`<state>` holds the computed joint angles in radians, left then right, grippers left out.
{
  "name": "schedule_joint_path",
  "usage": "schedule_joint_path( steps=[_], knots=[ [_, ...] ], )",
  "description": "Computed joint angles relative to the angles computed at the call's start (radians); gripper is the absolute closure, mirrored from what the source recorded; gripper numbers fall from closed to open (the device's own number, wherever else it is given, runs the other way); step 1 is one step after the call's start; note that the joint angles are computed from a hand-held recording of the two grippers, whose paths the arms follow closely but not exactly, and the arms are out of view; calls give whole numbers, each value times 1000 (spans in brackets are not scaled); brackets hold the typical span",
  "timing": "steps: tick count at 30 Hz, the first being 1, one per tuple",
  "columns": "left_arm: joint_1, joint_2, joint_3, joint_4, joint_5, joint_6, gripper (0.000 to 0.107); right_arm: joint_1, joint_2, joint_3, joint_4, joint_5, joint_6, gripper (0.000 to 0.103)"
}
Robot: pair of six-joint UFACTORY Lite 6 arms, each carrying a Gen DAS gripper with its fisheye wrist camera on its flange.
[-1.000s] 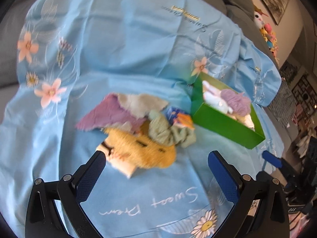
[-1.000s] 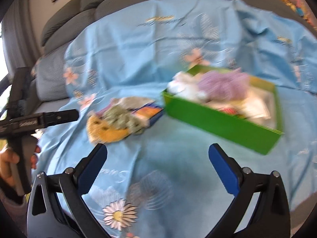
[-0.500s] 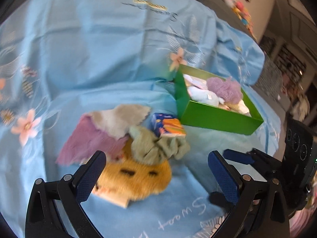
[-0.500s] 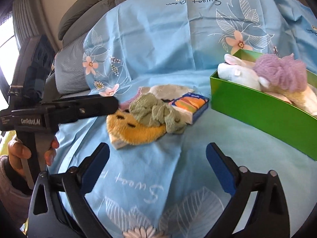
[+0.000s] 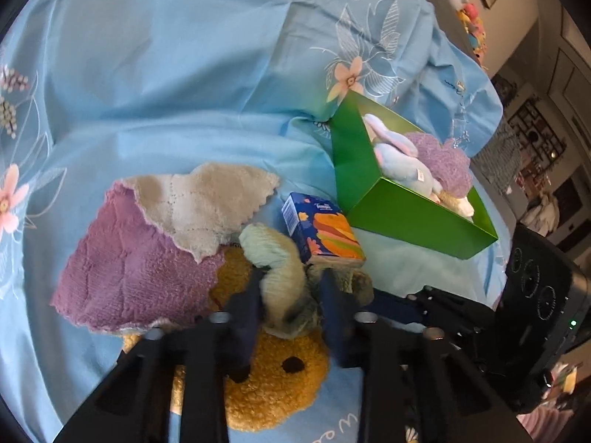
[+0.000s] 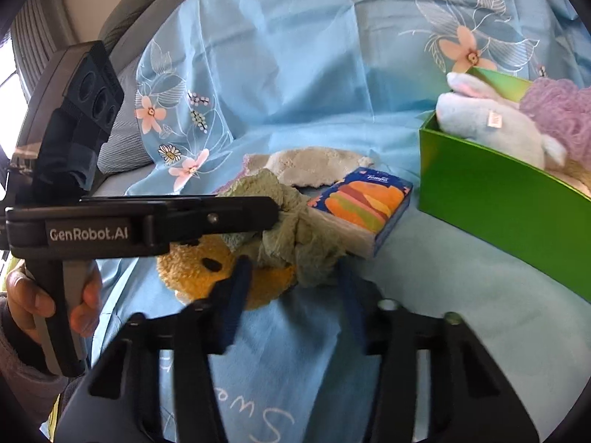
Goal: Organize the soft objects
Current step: 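Grasp the green knit scrunchie with the left gripper and lift it, then carry the scrunchie into the green box and open the left gripper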
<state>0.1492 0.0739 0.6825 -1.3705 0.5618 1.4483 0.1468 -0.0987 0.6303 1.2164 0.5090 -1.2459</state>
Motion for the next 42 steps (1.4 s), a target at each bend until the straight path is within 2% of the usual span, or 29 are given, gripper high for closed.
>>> schedule_joint_path(
  steps=[1,2,3,6,12,17,20,23,28,32,37,42],
  knots=[
    [11,11,5,4,21,0,89,-4,9,3,2,3,-5,71],
    [17,12,3,4,33,9,89,-4,21,10,5,2,-6,80],
    [13,10,1,4,26,12,96,-10,25,11,12,7,-12,89],
    [14,-29,-24,-14,22,16,99,-32,20,9,25,35,-27,95],
    [34,-200,-96,13,90,-32,98,-88,-157,-33,-31,130,18,96],
    [35,-371,-116,99,157,-156,98,-168,-286,-20,-92,227,82,96],
    [-12,-418,-82,139,153,-239,98,-225,-336,0,-109,270,98,96],
    [-125,-406,-11,177,90,-331,98,-284,-364,22,-119,293,101,96],
    [-340,-277,151,214,-43,-452,98,-443,-341,88,-124,335,50,95],
    [-499,-81,349,285,-135,-566,98,-580,-263,155,-110,349,-30,95],
    [-602,194,622,395,-164,-716,98,-663,-82,269,-104,287,-98,94],
    [-638,425,847,546,-162,-900,98,-660,88,371,-130,215,-94,92]
  ],
)
